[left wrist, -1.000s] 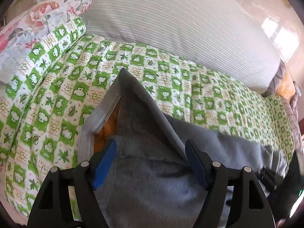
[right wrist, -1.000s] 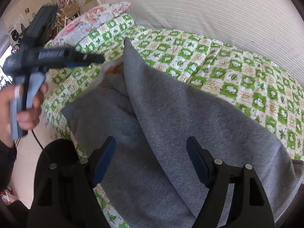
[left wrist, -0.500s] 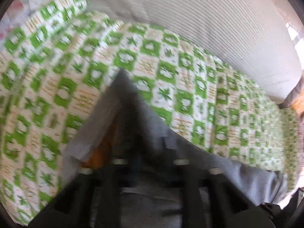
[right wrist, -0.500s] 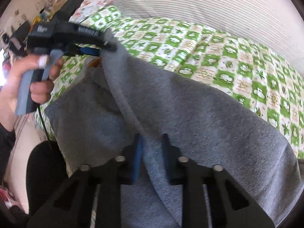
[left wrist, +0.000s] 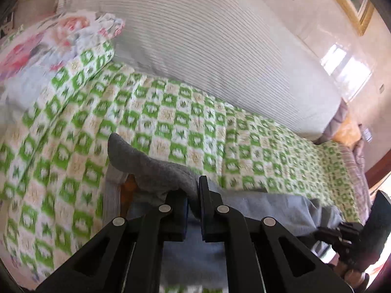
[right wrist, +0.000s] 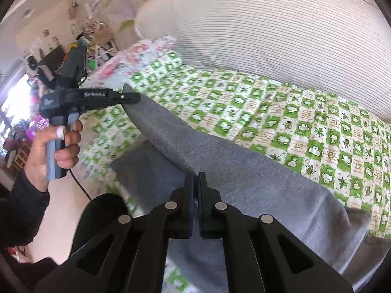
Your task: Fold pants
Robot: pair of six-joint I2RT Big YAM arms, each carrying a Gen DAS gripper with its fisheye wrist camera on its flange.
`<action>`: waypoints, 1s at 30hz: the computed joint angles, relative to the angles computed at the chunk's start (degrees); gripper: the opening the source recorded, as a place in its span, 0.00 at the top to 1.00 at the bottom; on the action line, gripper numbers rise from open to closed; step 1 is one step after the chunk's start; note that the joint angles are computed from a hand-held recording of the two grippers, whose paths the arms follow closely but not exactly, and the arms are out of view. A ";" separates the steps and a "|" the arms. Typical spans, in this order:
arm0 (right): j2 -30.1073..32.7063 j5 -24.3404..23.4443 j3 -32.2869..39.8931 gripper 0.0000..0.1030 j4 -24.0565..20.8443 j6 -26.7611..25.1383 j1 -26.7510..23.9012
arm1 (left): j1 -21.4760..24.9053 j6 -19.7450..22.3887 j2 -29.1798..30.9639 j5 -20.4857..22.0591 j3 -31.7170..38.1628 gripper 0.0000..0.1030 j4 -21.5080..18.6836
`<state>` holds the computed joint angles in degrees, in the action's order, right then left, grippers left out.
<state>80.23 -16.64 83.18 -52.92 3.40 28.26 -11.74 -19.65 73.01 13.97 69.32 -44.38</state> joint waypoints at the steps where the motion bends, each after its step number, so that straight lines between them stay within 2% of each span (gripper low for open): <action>1: -0.37 -0.43 -0.11 0.97 -0.65 -0.17 0.16 | 0.16 -0.13 -1.20 0.68 -1.68 0.94 0.11; 6: -1.59 -0.23 -3.45 0.97 -3.70 -2.02 2.00 | 1.12 -1.16 -5.09 2.97 -9.92 0.94 1.08; 14: 3.10 2.28 -7.04 0.96 -6.45 -2.77 4.07 | 3.14 -2.11 -2.85 7.11 -16.62 0.91 1.28; 15: 4.05 2.93 -6.80 0.96 -7.17 -2.38 4.17 | 3.55 -2.34 -3.34 7.83 -17.31 0.89 1.71; 17: 4.75 2.96 -5.99 0.94 -8.59 -2.29 4.22 | 4.53 -3.16 -4.91 8.25 -18.50 0.77 2.30; 18: 4.62 2.82 -5.67 0.92 -8.54 -2.29 4.25 | 5.06 -3.96 -6.00 7.88 -19.19 0.67 2.68; 19: 4.47 2.24 -5.28 0.90 -8.45 -2.35 4.23 | 5.69 -4.63 -6.87 8.45 -19.83 0.63 3.28; 21: 4.55 0.55 -3.57 0.73 -7.77 -2.00 3.96 | 7.10 -6.32 -8.75 10.08 -21.17 0.59 4.21; 23: 4.88 -0.57 -2.27 0.61 -6.20 -0.80 3.96 | 7.84 -6.70 -9.51 10.61 -21.58 0.56 4.02; 26: 7.31 -2.48 1.79 0.59 -4.22 0.99 4.31 | 8.36 -7.97 -9.57 11.47 -22.00 0.48 4.02; 30: 13.75 -3.58 9.87 0.59 -3.94 1.97 5.71 | 9.26 -11.44 -9.66 11.89 -23.00 0.46 4.15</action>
<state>93.98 -20.23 93.05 -56.87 5.37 33.97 -2.47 -31.09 63.35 25.86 46.32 -40.23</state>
